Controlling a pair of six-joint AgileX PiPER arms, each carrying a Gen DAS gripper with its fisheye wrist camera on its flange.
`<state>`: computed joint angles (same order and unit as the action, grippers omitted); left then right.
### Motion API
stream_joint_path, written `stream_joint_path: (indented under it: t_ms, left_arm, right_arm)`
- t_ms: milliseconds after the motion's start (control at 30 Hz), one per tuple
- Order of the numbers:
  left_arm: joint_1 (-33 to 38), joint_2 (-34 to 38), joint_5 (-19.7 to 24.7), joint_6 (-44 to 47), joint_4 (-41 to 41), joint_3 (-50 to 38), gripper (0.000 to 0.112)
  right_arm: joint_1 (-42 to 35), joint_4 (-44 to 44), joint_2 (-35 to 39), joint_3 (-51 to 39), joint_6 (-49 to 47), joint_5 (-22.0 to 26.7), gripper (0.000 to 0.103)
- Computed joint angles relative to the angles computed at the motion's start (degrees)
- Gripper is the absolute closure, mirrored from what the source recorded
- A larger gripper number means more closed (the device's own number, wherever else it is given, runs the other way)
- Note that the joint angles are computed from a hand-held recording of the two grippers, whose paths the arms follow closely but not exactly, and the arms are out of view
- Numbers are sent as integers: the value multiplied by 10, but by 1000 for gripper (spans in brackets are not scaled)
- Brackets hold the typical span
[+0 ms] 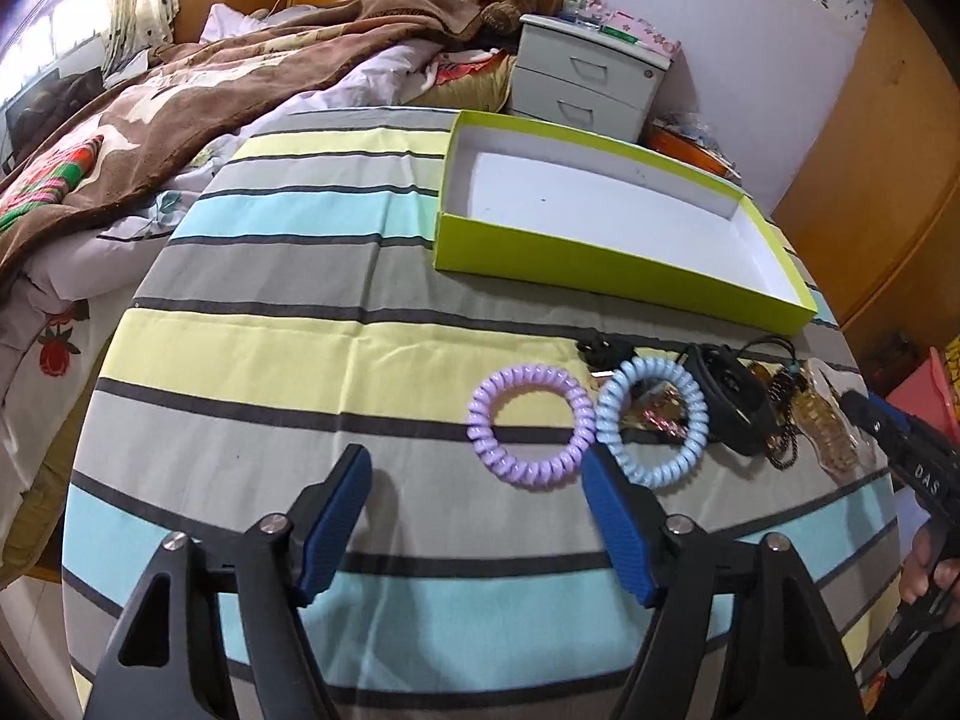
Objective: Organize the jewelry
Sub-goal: 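Grasp the lilac coil hair tie with the left gripper while the right gripper grasps the clear case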
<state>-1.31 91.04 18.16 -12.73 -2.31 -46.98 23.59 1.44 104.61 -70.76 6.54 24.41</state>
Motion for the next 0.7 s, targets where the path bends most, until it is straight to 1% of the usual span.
stream_joint_path:
  t_ms: [67,200,233,367,533,600,667,700]
  left_arm:
    - [-2,8,0,-25,25,-6,42]
    - [-5,22,8,-34,39,-20,49]
    - [-8,22,7,-48,55,-20,53]
    - [-17,28,18,-101,114,-29,64]
    - [-18,30,20,-134,150,-32,78]
    - [-20,30,19,-144,164,-31,80]
    - [-20,31,16,-136,163,-30,86]
    - [-21,31,18,-135,165,-32,91]
  right_arm:
    - [5,-25,-1,2,25,-4,89]
    - [7,-31,-3,5,35,-6,89]
    - [8,-34,-6,7,39,-8,89]
    - [8,-46,-15,18,60,-17,89]
    - [9,-58,-27,30,79,-24,89]
    - [10,-65,-32,34,90,-26,89]
    - [10,-65,-37,36,93,-27,89]
    - [11,-67,-38,37,97,-27,89]
